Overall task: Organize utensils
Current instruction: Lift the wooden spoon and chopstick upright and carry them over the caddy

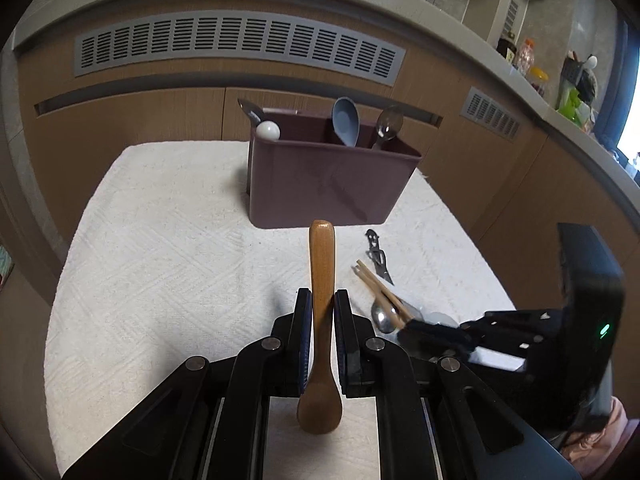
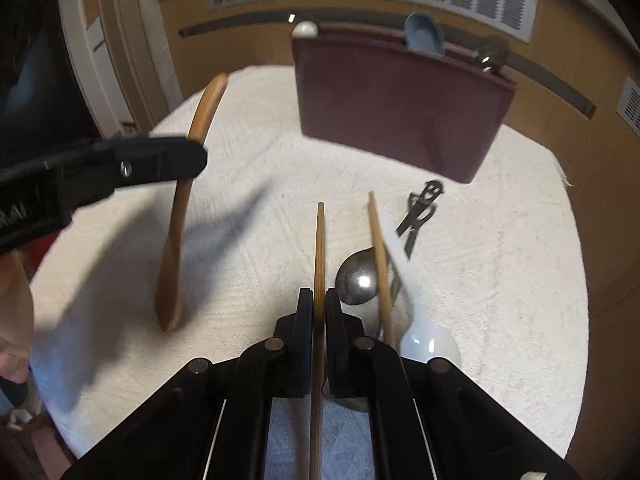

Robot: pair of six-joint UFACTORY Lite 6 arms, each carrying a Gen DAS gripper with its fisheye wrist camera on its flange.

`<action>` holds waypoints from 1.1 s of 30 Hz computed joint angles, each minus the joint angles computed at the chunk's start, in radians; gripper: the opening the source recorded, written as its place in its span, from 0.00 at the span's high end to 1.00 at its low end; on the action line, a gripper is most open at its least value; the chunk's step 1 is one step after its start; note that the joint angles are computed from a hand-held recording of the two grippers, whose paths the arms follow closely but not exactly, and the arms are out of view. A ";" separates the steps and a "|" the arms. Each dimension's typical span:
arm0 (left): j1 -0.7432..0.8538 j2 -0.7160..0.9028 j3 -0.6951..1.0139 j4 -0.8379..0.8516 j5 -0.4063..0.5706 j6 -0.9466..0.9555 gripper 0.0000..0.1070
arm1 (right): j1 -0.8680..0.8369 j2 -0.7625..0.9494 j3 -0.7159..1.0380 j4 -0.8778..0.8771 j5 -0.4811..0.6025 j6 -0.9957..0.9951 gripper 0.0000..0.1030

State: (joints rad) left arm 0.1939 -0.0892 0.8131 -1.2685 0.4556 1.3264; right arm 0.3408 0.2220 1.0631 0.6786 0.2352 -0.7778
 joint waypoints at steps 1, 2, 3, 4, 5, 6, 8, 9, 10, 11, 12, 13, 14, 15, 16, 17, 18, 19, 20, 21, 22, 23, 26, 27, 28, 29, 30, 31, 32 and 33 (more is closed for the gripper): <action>-0.002 -0.019 -0.009 0.002 0.002 -0.007 0.89 | -0.020 -0.034 -0.018 0.076 0.009 -0.072 0.95; -0.003 -0.043 -0.018 0.006 0.006 -0.017 0.89 | -0.041 -0.077 -0.040 0.146 0.018 -0.139 0.95; -0.006 -0.058 -0.024 0.005 0.006 -0.019 0.89 | -0.058 -0.104 -0.052 0.178 0.027 -0.173 0.95; -0.005 -0.076 -0.031 0.008 0.008 -0.021 0.89 | -0.073 -0.136 -0.064 0.202 0.037 -0.196 0.95; -0.007 -0.102 -0.041 0.011 0.007 -0.030 0.89 | -0.082 -0.161 -0.080 0.225 0.038 -0.218 0.95; -0.006 -0.116 -0.044 0.016 0.012 -0.035 0.89 | -0.095 -0.187 -0.089 0.244 0.041 -0.236 0.95; -0.003 -0.146 -0.046 0.032 0.022 -0.055 0.89 | -0.126 -0.224 -0.101 0.284 0.059 -0.280 0.95; -0.007 -0.154 -0.042 0.040 0.020 -0.065 0.89 | -0.136 -0.238 -0.105 0.301 0.064 -0.292 0.95; -0.011 -0.164 -0.039 0.046 0.020 -0.075 0.89 | -0.145 -0.252 -0.111 0.318 0.069 -0.305 0.95; -0.004 -0.166 -0.032 0.051 0.029 -0.078 0.89 | -0.162 -0.262 -0.114 0.345 0.079 -0.332 0.95; -0.006 -0.173 -0.026 0.056 0.031 -0.087 0.89 | -0.177 -0.269 -0.113 0.368 0.090 -0.353 0.95; -0.008 -0.180 -0.020 0.062 0.032 -0.097 0.89 | -0.182 -0.268 -0.108 0.392 0.095 -0.372 0.95; -0.009 -0.180 0.000 0.069 0.039 -0.111 0.89 | -0.191 -0.271 -0.101 0.415 0.104 -0.391 0.95; -0.008 -0.178 0.023 0.072 0.049 -0.120 0.89 | -0.194 -0.274 -0.093 0.426 0.107 -0.396 0.95; -0.010 -0.175 0.053 0.075 0.055 -0.133 0.89 | -0.198 -0.274 -0.074 0.427 0.113 -0.395 0.95; -0.010 -0.162 0.109 0.079 0.062 -0.148 0.89 | -0.206 -0.280 -0.050 0.420 0.125 -0.387 0.95; -0.015 -0.149 0.156 0.084 0.062 -0.161 0.89 | -0.215 -0.275 -0.004 0.420 0.133 -0.381 0.95; -0.020 -0.125 0.227 0.089 0.064 -0.175 0.89 | -0.219 -0.272 0.043 0.411 0.137 -0.366 0.95; -0.024 -0.095 0.300 0.099 0.068 -0.189 0.89 | -0.221 -0.259 0.111 0.394 0.138 -0.349 0.95; -0.029 -0.063 0.371 0.109 0.072 -0.202 0.89 | -0.222 -0.242 0.188 0.376 0.136 -0.329 0.95; -0.030 -0.026 0.443 0.111 0.076 -0.212 0.89 | -0.222 -0.217 0.266 0.357 0.133 -0.307 0.95; -0.032 0.018 0.521 0.114 0.077 -0.226 0.89 | -0.222 -0.181 0.358 0.336 0.135 -0.282 0.95; -0.046 0.158 0.745 0.127 0.057 -0.264 0.89 | -0.216 -0.048 0.628 0.246 0.123 -0.164 0.95; -0.047 0.198 0.801 0.132 0.055 -0.269 0.89 | -0.214 0.007 0.721 0.204 0.124 -0.110 0.95; -0.048 0.242 0.860 0.142 0.057 -0.282 0.89 | -0.214 0.056 0.799 0.175 0.128 -0.070 0.95; -0.047 0.302 0.937 0.154 0.065 -0.302 0.89 | -0.211 0.108 0.878 0.136 0.134 -0.025 0.95; -0.048 0.352 0.999 0.174 0.070 -0.326 0.89 | -0.209 0.165 0.960 0.088 0.141 0.027 0.95; -0.048 0.399 1.056 0.194 0.076 -0.350 0.89 | -0.206 0.213 1.024 0.050 0.144 0.069 0.95; -0.045 0.458 1.123 0.207 0.083 -0.372 0.89 | -0.207 0.284 1.115 0.008 0.161 0.112 0.95; -0.043 0.505 1.177 0.225 0.090 -0.396 0.89 | -0.206 0.342 1.193 -0.028 0.183 0.151 0.95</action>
